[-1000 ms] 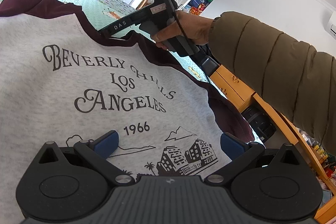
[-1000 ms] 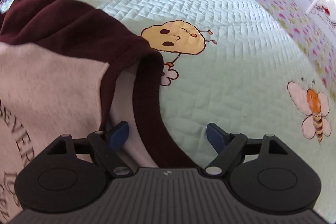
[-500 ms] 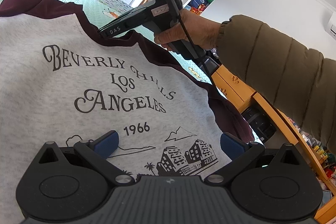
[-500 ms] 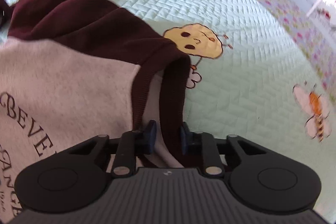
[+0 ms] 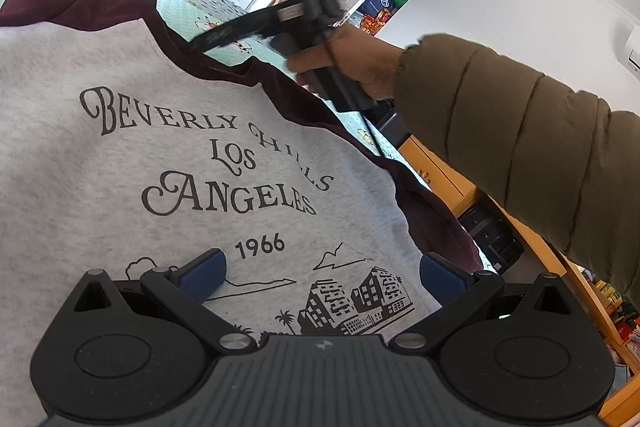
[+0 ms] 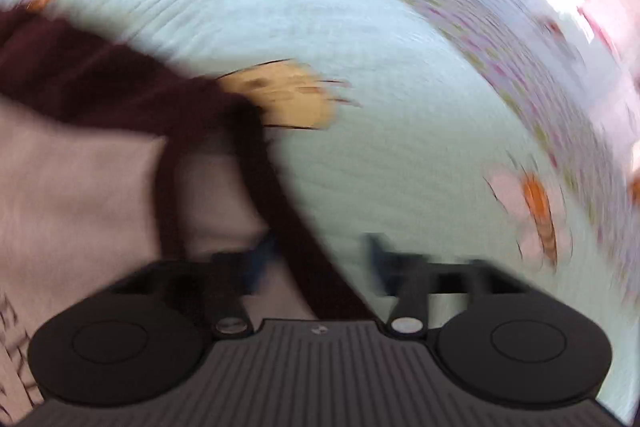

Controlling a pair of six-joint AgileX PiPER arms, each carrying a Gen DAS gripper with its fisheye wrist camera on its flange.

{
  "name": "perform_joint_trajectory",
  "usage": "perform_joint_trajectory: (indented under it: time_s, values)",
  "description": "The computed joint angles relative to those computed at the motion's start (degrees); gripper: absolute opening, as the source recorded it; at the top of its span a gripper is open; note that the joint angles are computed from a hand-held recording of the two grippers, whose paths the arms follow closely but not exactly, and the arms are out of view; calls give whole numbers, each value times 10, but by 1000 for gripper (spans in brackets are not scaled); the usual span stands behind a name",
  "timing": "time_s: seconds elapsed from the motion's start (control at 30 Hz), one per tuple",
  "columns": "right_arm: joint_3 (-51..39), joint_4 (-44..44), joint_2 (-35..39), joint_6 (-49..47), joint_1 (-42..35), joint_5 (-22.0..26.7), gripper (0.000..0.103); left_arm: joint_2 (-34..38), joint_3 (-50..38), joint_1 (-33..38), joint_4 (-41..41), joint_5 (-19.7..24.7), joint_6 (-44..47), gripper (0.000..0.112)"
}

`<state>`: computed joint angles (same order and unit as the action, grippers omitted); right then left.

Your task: Fold clothes

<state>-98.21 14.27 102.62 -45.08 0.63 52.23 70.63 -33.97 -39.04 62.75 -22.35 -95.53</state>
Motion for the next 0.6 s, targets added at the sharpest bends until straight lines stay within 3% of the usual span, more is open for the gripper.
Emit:
perform_joint_trajectory:
  time_s: [0.13, 0.17, 0.23, 0.3, 0.37, 0.4, 0.43, 0.5, 0.57, 0.6]
  values:
    - [41, 227, -56, -27, -110, -22, 74, 1, -1, -2, -2, 2, 2, 102]
    - [52, 284, -64, -32, -135, -8, 74, 2, -1, -2, -4, 2, 3, 102]
    - [51, 371, -51, -26, -181, 79, 74, 2, -1, -3, -6, 2, 5, 102]
    - [16, 377, -18, 29, -194, 157, 74, 2, -1, -3, -7, 3, 6, 102]
    - [3, 292, 5, 91, -172, 148, 73, 2, 0, -2, -7, 1, 7, 102]
    - [18, 242, 13, 94, -162, 109, 48, 3, 0, 0, -7, -2, 7, 102]
    - [52, 214, 3, 98, -160, 51, 0, 4, 0, 3, -6, -5, 6, 102]
    - [76, 228, -14, 128, -172, 2, 2, 3, 1, 6, -5, -9, 6, 102]
    - [116, 327, -44, 94, -205, -23, 18, 3, 2, 7, -4, -10, 6, 102]
    - [132, 384, -59, 47, -226, -18, 31, 3, 3, 8, -3, -11, 5, 102]
